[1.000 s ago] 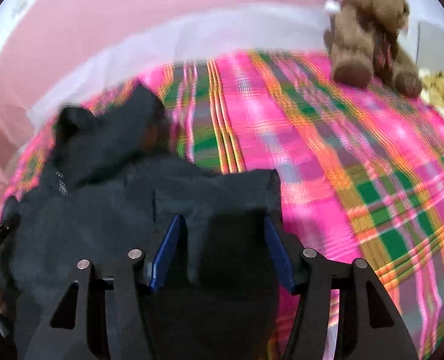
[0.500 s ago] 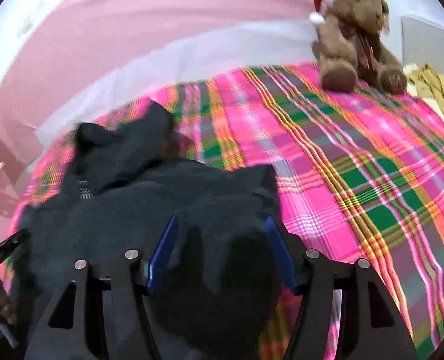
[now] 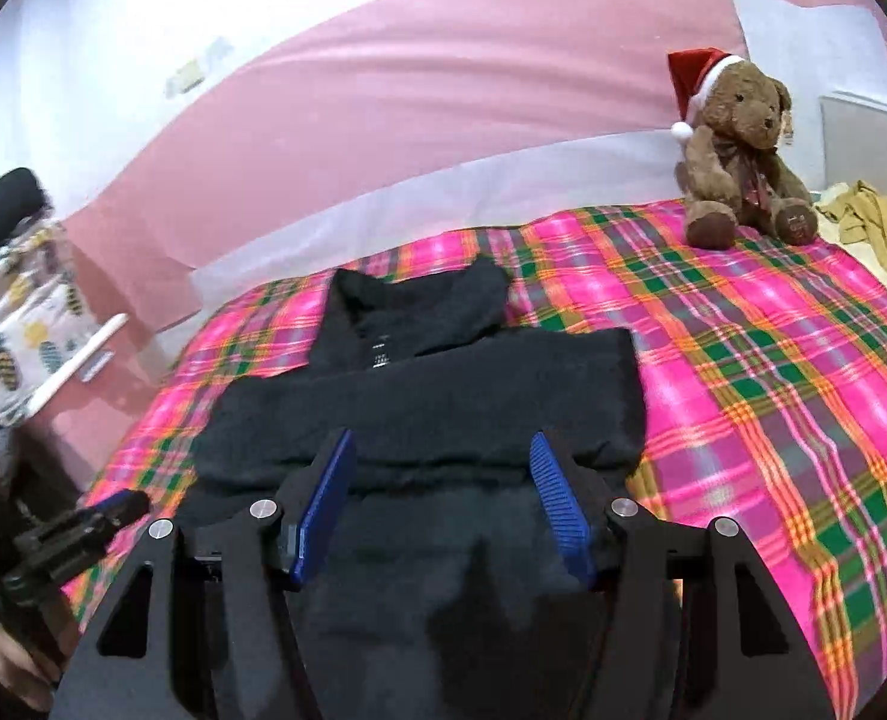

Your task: Fold large clothes

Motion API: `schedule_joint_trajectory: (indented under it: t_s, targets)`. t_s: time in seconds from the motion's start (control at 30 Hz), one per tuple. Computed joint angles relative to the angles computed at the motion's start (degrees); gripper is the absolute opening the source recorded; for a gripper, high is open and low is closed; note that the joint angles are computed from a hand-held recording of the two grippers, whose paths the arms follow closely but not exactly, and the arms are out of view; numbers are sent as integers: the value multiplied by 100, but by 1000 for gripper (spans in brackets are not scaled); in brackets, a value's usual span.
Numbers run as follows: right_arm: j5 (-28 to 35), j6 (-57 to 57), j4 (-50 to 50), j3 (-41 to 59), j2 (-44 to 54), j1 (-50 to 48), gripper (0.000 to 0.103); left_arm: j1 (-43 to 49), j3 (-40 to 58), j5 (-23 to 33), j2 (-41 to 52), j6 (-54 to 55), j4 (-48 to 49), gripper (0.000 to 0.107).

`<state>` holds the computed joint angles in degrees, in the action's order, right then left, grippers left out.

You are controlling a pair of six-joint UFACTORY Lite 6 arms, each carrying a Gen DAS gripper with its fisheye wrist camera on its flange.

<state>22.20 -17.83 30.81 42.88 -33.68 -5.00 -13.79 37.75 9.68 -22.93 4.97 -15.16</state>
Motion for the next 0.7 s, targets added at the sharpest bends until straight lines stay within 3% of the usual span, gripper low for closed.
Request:
schedule_joint_trajectory:
  t_s: [0.17,0.23,0.33,0.53,0.7]
  targets:
    - [480,995,-831,-212,-776,488,61,-229,-479,590,-1230,-1275,1125,32]
    - [693,702,-504,-182,-853,439,61,-423,-518,861,-1571,-1963,1789,32]
    - [835,1095,-871,-108,-1055,722,61,-561,-505,1130,-1930,-2165,2018,32]
    - [982,1583,-1383,247,-964,1120,61,-657,-195,1492,-1976,-2153,2026,32]
    - [958,1679,-1629,583,-599,1281,61,-669,215,1475,-1571,-2224,2193,32]
